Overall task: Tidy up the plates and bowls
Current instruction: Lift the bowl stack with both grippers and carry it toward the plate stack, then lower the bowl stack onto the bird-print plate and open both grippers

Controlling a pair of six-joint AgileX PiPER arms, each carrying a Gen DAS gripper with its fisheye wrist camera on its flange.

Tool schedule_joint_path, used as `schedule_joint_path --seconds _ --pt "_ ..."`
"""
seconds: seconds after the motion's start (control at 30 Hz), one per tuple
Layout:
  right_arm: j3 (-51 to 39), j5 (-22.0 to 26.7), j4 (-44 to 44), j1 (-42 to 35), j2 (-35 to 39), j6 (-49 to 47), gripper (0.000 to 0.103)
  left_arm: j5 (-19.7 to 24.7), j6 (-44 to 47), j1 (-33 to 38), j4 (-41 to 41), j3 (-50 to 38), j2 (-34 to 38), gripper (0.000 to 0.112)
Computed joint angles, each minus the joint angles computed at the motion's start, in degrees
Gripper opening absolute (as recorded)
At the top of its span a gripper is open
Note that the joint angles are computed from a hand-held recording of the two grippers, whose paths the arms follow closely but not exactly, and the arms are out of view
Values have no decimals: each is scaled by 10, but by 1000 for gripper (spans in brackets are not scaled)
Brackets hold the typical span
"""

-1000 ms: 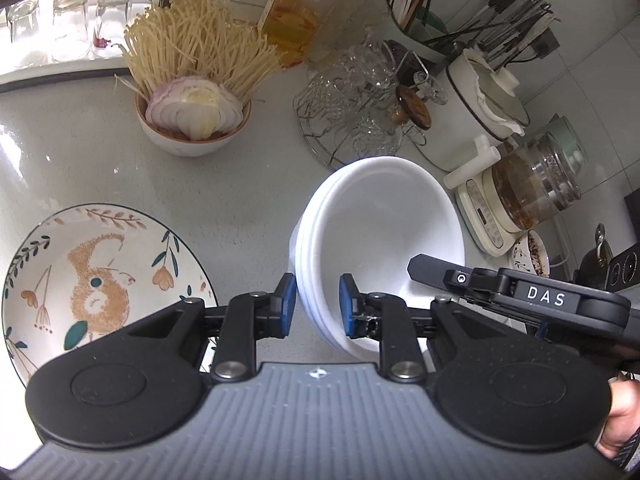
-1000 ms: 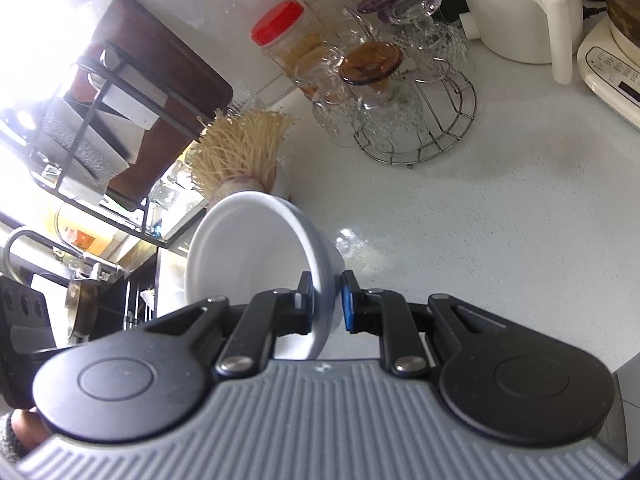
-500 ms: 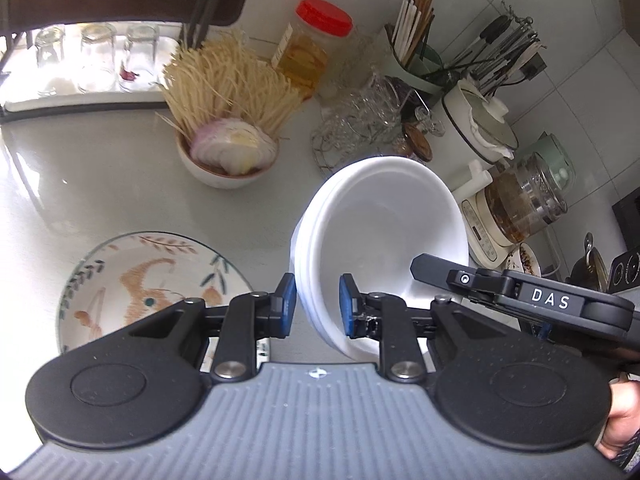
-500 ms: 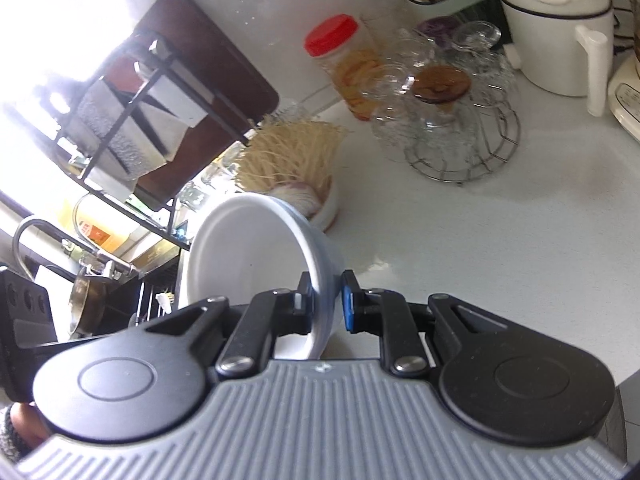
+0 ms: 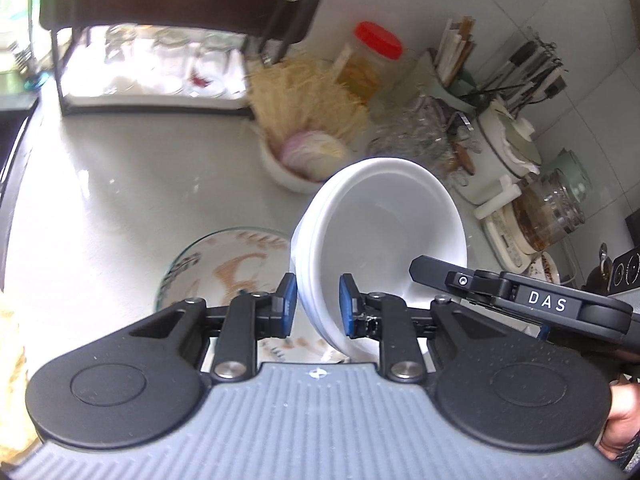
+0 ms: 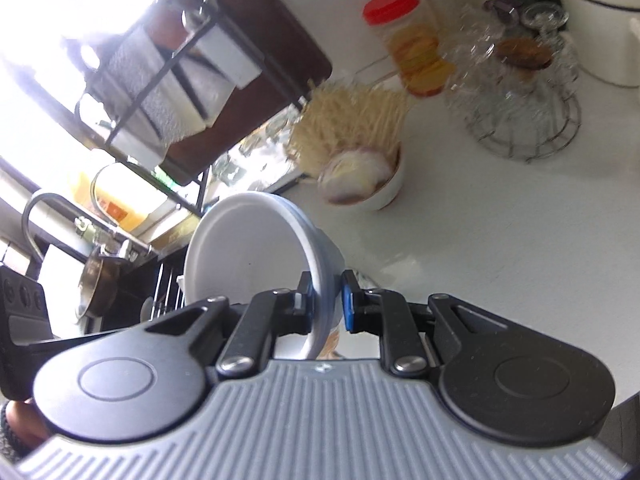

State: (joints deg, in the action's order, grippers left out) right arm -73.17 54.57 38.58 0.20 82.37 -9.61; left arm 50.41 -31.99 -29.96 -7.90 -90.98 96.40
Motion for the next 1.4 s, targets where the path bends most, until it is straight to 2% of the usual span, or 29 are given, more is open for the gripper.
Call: schedule_joint_path --seconds 0.4,0.83,0.9,0.97,1.0,1.17,1.23,1.3,1.4 --pt "12 -41 -59 87 37 59 17 -25 40 42 -37 95 -26 25" --pt "21 -55 -96 114 58 87 19 -47 74 59 -79 128 -18 26" --pt "23 -56 -92 113 58 87 19 -51 76 61 -83 132 -18 28" --pt "27 -61 -83 111 56 83 19 -56 79 63 -89 137 -20 41" --pt "28 -64 -82 111 56 82 20 -57 75 62 -84 134 -19 44" --pt "26 -73 -94 117 50 90 31 -60 70 58 -65 137 -29 50" --pt "28 -80 -104 120 44 97 45 -62 62 54 -49 137 -35 52" --pt "33 -88 -108 120 36 98 52 -64 61 52 -39 136 -41 52" --pt "36 -93 -115 118 23 103 52 -61 55 48 -24 131 -49 52"
